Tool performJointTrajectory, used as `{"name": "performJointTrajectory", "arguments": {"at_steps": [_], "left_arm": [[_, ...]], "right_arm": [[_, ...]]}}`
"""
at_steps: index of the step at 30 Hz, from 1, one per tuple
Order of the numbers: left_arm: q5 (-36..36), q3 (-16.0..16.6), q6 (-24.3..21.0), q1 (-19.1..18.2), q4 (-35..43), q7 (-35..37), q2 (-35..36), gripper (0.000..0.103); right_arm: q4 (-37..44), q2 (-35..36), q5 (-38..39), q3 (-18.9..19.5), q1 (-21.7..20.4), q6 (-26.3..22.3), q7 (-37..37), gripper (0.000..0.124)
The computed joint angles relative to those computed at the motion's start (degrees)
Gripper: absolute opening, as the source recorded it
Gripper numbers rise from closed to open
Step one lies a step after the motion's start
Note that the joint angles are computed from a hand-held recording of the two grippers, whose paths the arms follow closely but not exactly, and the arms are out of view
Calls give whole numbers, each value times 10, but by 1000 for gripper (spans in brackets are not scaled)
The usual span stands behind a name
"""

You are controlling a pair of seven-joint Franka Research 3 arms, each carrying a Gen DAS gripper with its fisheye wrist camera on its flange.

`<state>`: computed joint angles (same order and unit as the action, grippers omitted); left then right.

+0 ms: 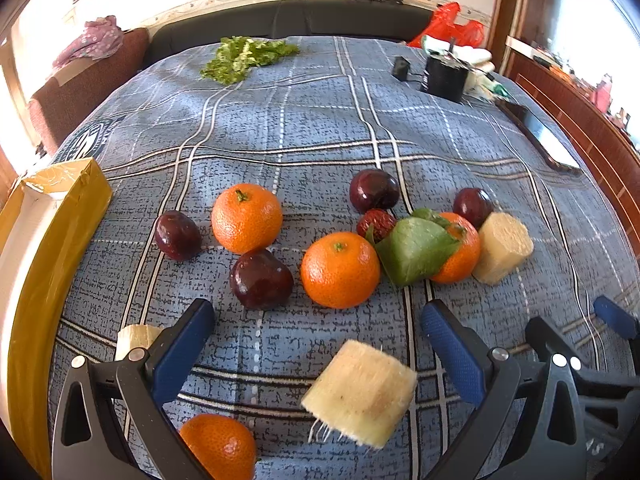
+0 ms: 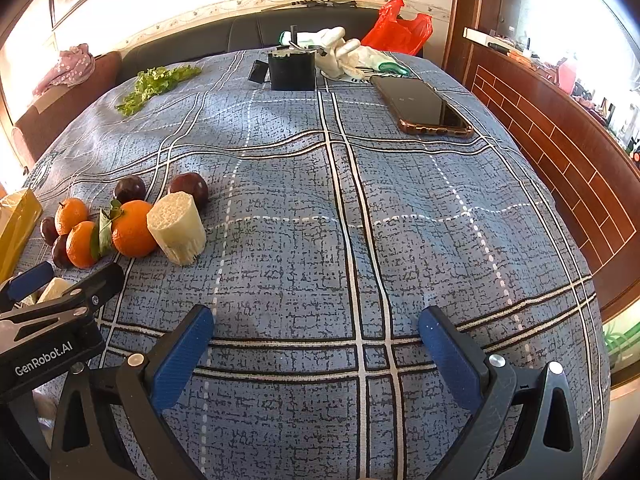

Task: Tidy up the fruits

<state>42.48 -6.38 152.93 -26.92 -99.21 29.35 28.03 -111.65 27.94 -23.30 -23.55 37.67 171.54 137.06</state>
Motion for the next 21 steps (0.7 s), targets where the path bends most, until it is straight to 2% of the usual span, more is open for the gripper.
{"name": "performJointTrajectory", "arguments": {"at_steps": [5,12,17,21], "left_arm": [[-44,-24,-7,22,-7,65,-8,103],[-62,-20,-7,19,-4,88,-4,103],[-57,-17,8,18,-38,79,-28,102],[3,8,69,9,-105,6,-86,100]], "right_arm": [[8,4,6,4,-3,-6,-3,103],[2,1,2,3,-2,-3,2,103],[-1,-1,-1,-1,2,0,5,103],[1,0,0,0,1,-1,4,103]]}}
